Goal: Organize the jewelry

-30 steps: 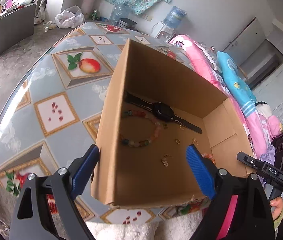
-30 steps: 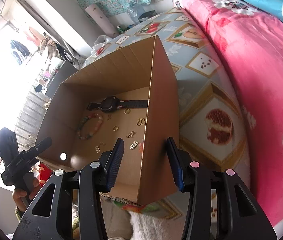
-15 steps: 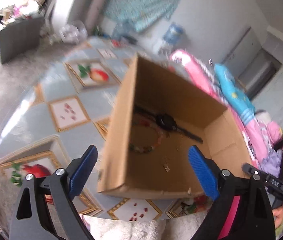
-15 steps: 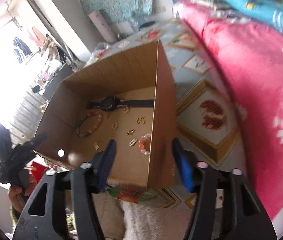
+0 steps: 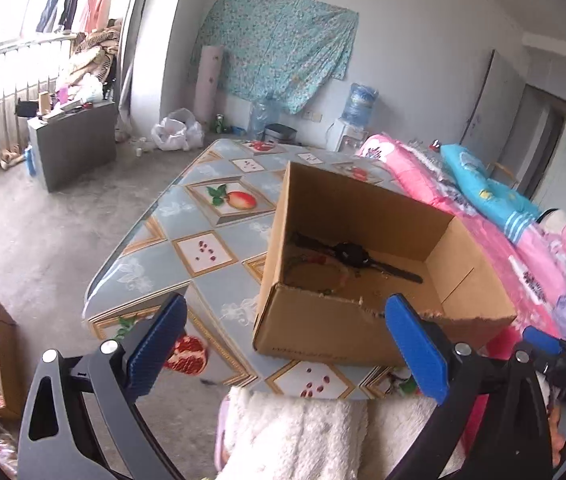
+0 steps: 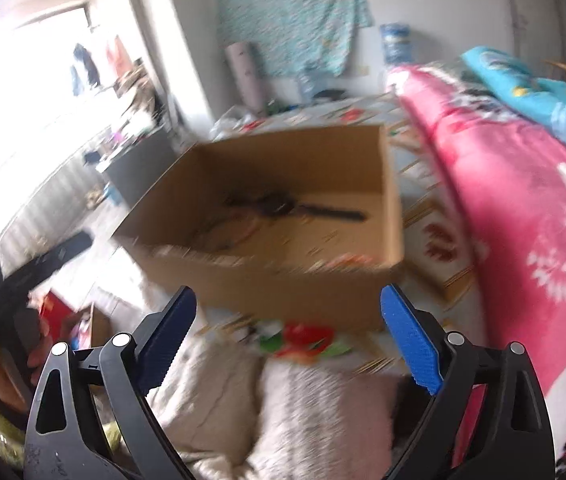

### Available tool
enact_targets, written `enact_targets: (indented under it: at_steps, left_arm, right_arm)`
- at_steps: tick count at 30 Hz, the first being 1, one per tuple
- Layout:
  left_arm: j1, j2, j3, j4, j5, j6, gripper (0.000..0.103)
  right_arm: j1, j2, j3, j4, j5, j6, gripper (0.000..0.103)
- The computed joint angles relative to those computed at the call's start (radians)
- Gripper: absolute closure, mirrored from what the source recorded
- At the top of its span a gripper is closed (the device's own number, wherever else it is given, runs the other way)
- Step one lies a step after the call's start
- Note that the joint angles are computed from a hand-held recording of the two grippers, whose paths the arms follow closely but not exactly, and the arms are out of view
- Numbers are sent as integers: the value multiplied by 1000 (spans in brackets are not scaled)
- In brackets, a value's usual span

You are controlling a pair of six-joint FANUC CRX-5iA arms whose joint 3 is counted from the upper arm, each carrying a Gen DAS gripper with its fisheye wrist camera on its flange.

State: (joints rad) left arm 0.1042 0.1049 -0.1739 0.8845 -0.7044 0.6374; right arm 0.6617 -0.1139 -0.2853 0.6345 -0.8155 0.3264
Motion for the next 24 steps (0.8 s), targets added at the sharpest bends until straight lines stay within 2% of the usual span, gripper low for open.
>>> enact_targets:
  at_steps: [4,7,9,13,17,20,22,24]
  left_arm:
    - [-16,-20,3,-134,54,96,6]
    - [-33,-35,-10,-193,117,127,6]
    - [-41,-33,1,-237,129,163,6]
    - [-54,4,75,-341,52,235,6]
    - [-90,47,156,-475,-19,339,6]
    - [-116,95,238,-567,-116,404,6]
    - [-127,126,283,-597,-180,428,6]
    - [-137,139,307,-629,-199,457,6]
  right_arm:
    - [21,39,19,12,-37,-4,8]
    - [37,62,26,71,-88,-55,8]
    - [46,73,21,126,-128,-105,8]
    - [32,73,8,144,-113,-165,8]
    - [10,99,58,53,-131,-143,8]
    - [3,135,100,14,-166,-123,8]
    - [-1,158,121,-4,-189,-105,8]
    - [-6,169,133,-23,-195,-91,8]
